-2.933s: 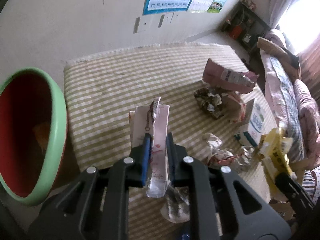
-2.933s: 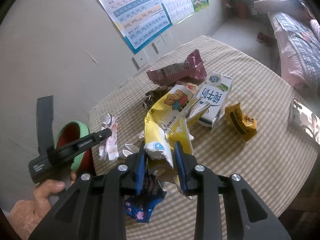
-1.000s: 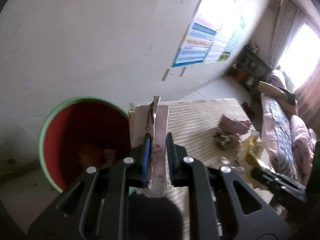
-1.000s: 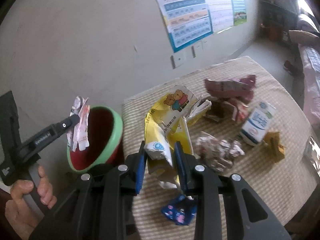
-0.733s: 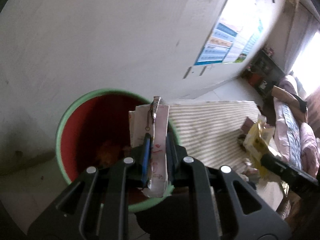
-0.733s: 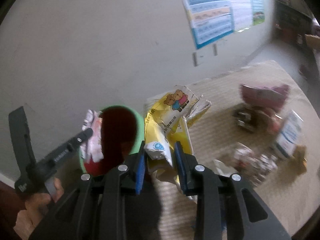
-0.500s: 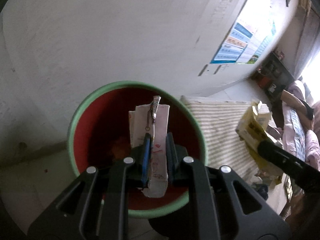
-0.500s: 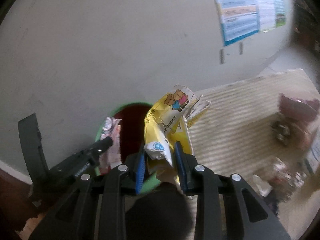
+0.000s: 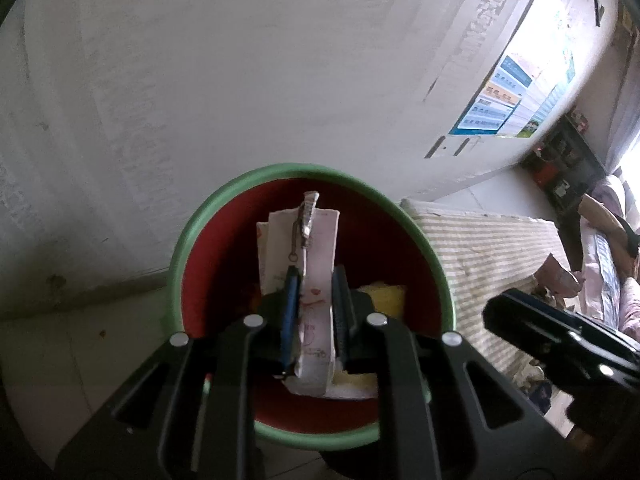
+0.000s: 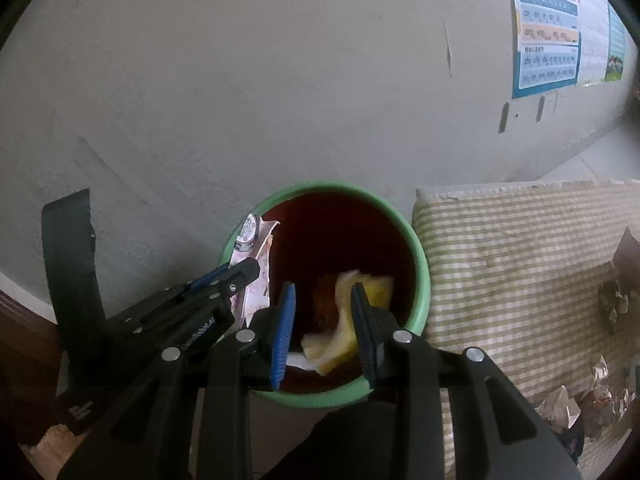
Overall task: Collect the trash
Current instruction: 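Carry both items over the red bin and open both tools to drop them, then move both open tools back over the table pile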
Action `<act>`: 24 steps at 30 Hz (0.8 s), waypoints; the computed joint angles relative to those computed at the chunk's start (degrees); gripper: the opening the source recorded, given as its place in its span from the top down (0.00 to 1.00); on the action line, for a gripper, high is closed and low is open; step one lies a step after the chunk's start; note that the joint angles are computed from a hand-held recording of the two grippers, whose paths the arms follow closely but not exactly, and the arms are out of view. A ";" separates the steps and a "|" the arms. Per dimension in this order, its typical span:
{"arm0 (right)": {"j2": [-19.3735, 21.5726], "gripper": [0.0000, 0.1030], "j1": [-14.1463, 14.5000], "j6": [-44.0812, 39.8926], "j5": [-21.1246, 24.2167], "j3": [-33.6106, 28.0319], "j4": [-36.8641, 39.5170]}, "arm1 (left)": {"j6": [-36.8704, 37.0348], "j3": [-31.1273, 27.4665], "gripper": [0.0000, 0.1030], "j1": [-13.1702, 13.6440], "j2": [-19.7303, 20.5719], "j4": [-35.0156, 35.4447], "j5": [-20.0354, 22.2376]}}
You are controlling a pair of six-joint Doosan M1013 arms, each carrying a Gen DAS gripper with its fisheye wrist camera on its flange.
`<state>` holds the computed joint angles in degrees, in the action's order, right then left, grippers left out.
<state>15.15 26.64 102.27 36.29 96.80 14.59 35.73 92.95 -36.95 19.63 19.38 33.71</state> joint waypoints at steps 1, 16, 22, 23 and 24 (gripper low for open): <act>-0.11 0.71 -0.01 0.26 -0.24 0.07 -0.22 | 0.05 -0.25 0.83 0.00 0.18 -0.31 0.27; -9.46 0.70 -1.88 11.79 -0.83 8.62 -6.90 | -2.41 -1.20 0.34 -2.51 0.07 1.41 0.54; -15.07 0.70 -4.60 25.08 3.03 14.49 -18.51 | 3.28 -3.58 0.34 -5.41 0.99 -1.03 -0.19; -15.97 0.70 -5.18 26.98 3.30 15.58 -19.80 | 5.06 -4.13 0.34 -5.96 1.28 -2.37 -0.20; -16.92 0.70 -5.90 29.62 3.79 16.77 -21.73 | 7.01 -4.63 0.34 -6.49 1.54 -3.88 -0.13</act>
<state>-1.77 20.74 131.89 40.08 113.57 -7.14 42.74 88.32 -43.44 21.17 15.50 33.58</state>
